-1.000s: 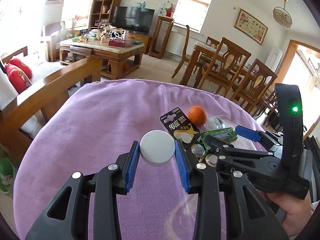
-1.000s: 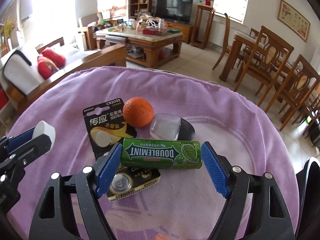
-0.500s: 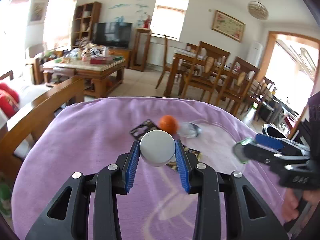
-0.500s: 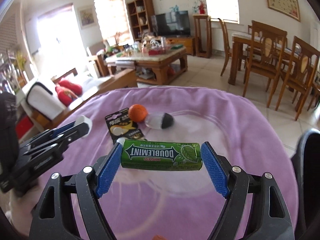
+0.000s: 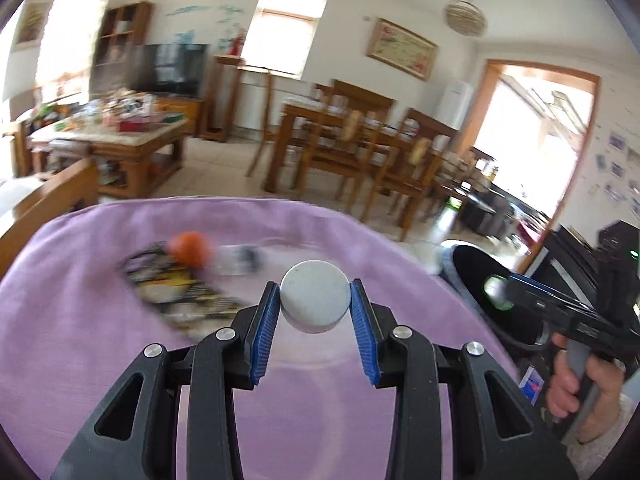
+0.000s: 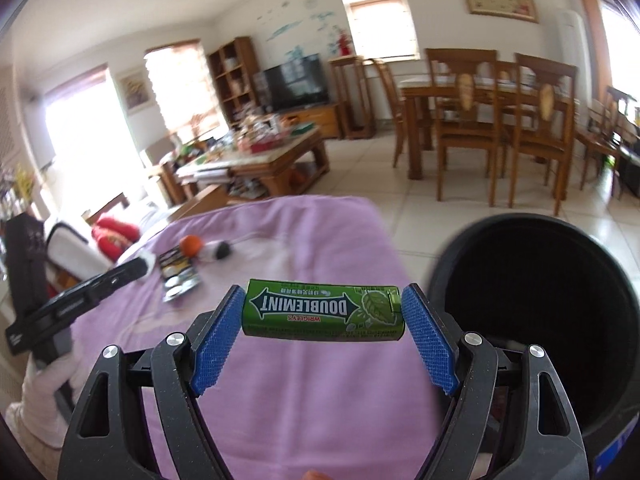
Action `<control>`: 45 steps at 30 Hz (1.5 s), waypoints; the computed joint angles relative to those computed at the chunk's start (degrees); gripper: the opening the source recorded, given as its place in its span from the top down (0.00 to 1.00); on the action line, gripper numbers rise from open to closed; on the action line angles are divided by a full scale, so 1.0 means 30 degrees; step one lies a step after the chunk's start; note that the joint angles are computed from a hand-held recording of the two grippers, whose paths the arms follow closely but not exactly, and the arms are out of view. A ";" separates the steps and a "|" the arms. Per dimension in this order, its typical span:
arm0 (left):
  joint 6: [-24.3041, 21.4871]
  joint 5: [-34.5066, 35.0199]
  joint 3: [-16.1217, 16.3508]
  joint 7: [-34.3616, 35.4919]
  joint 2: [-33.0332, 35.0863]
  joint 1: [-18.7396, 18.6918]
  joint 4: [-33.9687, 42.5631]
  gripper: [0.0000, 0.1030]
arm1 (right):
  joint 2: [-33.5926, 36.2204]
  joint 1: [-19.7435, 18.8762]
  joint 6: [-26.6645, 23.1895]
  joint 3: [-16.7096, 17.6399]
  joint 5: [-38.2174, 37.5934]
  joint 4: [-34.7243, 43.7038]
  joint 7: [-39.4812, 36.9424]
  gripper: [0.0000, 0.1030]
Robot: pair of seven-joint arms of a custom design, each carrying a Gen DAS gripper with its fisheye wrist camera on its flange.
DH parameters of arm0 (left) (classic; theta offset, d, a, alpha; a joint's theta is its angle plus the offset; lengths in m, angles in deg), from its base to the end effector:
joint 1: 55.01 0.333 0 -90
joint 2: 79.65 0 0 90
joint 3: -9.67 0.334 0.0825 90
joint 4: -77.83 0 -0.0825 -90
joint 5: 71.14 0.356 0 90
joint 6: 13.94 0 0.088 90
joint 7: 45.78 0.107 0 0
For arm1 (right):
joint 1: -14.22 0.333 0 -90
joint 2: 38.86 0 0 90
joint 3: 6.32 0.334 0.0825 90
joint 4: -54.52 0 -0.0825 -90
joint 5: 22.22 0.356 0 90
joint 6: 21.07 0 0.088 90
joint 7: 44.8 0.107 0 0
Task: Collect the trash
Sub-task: 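Carry the cap and gum pack over the bin and open both tools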
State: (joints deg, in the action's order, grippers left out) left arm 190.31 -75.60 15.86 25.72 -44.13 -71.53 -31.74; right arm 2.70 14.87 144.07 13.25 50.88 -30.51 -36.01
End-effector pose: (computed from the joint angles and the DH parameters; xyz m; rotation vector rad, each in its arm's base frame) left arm 0.6578 -0.1238 0.3351 -1.7954 1.5041 -1.1254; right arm 0.7178 0.1418 0.3296 -1.8226 1.1640 -0.3096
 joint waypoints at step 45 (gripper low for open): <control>-1.2177 0.5122 -0.5723 0.1116 1.1068 -0.0945 2.1307 0.65 | 0.4768 -0.3744 -0.0457 -0.0194 -0.3118 0.5013 0.5251 0.23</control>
